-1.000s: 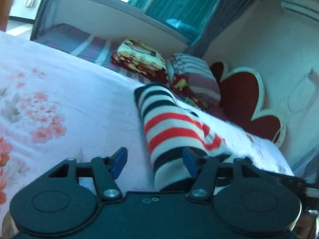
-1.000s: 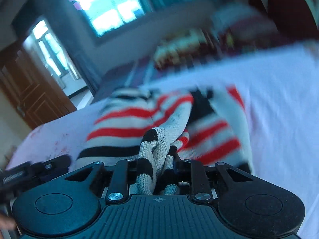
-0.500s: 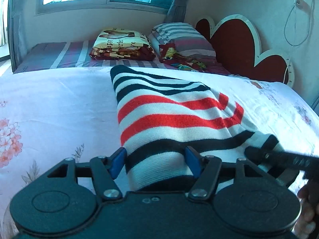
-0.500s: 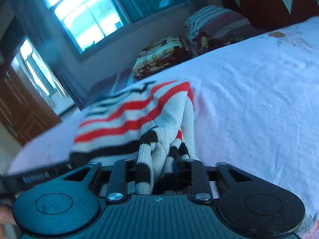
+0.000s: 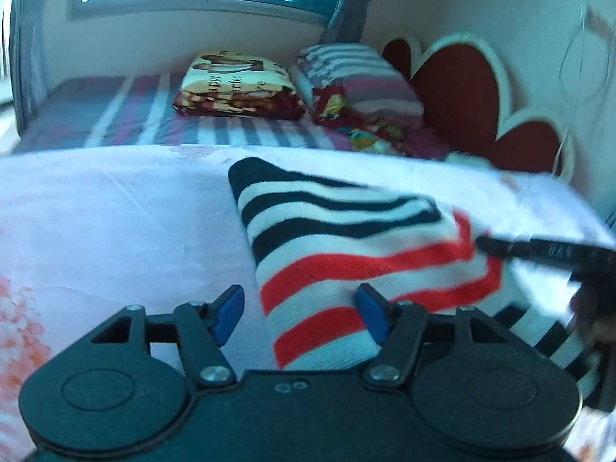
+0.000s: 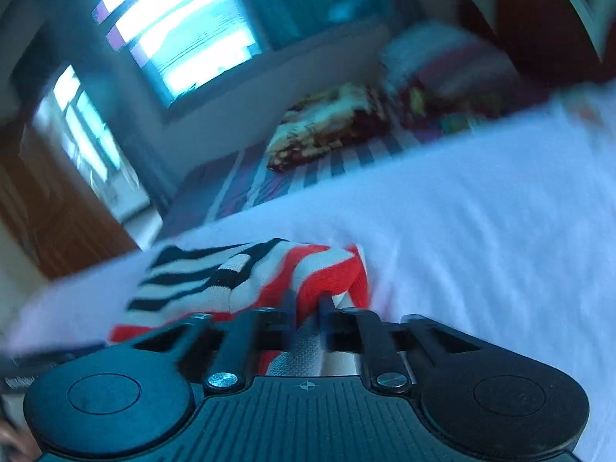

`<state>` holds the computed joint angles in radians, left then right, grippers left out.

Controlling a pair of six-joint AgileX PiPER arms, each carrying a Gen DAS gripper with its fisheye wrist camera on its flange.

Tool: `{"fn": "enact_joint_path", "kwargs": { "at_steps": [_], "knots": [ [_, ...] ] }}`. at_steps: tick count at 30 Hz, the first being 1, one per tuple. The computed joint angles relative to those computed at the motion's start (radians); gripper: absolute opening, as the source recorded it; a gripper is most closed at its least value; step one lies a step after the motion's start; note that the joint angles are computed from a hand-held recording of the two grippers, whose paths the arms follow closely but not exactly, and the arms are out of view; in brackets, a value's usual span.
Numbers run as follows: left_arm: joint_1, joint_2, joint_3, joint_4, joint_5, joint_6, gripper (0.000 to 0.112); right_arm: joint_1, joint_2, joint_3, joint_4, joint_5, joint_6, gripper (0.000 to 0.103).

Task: Fold small clothes

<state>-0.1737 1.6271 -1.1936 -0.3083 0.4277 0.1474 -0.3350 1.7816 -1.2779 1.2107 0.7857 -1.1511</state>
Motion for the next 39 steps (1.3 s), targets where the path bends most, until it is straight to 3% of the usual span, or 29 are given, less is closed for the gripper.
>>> {"fn": "enact_joint_path", "kwargs": {
  "at_steps": [2,7,9,11,13,17,21,27,31,33,36,39],
  "knots": [
    [-0.026,-0.004,0.000,0.124,-0.014,-0.100,0.065,0.022,-0.027,0.052,0.080,-0.039,-0.153,0.010],
    [-0.088,0.043,-0.055,0.324,0.014,-0.255,0.065,0.085,0.011,0.088,-0.019,-0.168,-0.145,0.010],
    [-0.097,0.049,-0.061,0.350,0.017,-0.275,0.066,0.068,0.020,0.078,-0.039,-0.136,-0.079,0.010],
    [-0.076,0.026,-0.048,0.277,0.018,-0.215,0.065,0.056,-0.012,0.062,-0.094,-0.113,0.012,0.010],
    [-0.052,-0.027,-0.005,0.189,0.008,-0.127,0.061,0.015,-0.091,0.095,-0.071,-0.053,-0.012,0.010],
    [-0.066,-0.165,0.132,0.147,-0.025,-0.113,0.061,-0.034,-0.261,0.193,-0.101,0.048,-0.071,0.010],
    [-0.100,-0.242,0.224,0.203,-0.056,-0.188,0.063,-0.066,-0.359,0.285,-0.134,0.104,-0.106,0.010],
    [-0.136,-0.242,0.262,0.351,-0.085,-0.308,0.066,-0.049,-0.352,0.373,-0.183,-0.009,-0.164,0.009],
    [-0.190,-0.240,0.279,0.582,-0.098,-0.496,0.067,-0.044,-0.354,0.386,-0.180,-0.028,-0.160,0.009],
    [-0.184,-0.261,0.258,0.539,-0.045,-0.454,0.062,-0.061,-0.384,0.379,-0.205,-0.001,-0.107,0.009],
    [-0.210,-0.353,0.290,0.579,-0.014,-0.483,0.061,-0.135,-0.486,0.407,-0.162,0.099,-0.166,0.009],
    [-0.231,-0.390,0.325,0.592,0.018,-0.524,0.061,-0.133,-0.522,0.427,-0.203,0.129,-0.153,0.009]
  ]
}}
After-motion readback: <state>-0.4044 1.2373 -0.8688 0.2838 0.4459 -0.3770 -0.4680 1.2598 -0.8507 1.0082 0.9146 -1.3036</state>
